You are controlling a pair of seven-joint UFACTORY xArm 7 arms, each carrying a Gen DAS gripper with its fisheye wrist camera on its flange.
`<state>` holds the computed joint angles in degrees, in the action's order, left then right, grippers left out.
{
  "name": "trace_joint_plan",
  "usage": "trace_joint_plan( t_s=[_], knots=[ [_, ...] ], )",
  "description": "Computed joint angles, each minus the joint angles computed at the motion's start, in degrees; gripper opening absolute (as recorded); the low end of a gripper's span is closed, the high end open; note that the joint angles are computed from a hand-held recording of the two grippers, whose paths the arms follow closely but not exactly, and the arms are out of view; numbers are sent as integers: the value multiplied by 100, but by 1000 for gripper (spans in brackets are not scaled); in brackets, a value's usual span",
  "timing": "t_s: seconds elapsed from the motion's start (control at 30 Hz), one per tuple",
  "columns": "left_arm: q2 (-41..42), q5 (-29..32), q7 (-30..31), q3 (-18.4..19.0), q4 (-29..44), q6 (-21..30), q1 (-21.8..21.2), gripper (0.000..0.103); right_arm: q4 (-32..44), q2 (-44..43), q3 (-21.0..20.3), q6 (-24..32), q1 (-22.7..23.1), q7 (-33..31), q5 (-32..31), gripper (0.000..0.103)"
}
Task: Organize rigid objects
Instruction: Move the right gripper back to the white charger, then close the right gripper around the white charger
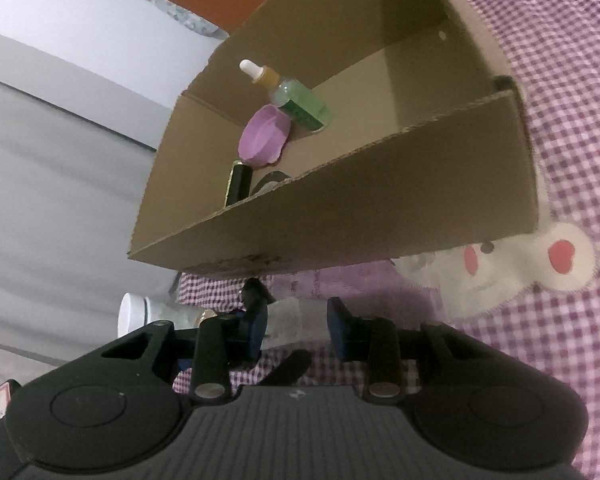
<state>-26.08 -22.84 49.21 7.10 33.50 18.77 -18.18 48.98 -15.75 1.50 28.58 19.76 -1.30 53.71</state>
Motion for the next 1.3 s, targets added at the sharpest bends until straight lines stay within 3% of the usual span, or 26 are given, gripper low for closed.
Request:
trace_joint_plan(
  t_s=[0.5,0.9,1.3],
  knots=[
    [344,-382,26,-48,142,77,-16,36,-29,129,82,-117,2,-305,247,31],
    [-251,-341,-146,-103,-58,312,86,23,-200,-251,92,-154,30,343,-387,31],
    [-756,-190,-155,113,-409,272,-170,21,-538,-671,7,-264,261,951,-1029,30]
  ],
)
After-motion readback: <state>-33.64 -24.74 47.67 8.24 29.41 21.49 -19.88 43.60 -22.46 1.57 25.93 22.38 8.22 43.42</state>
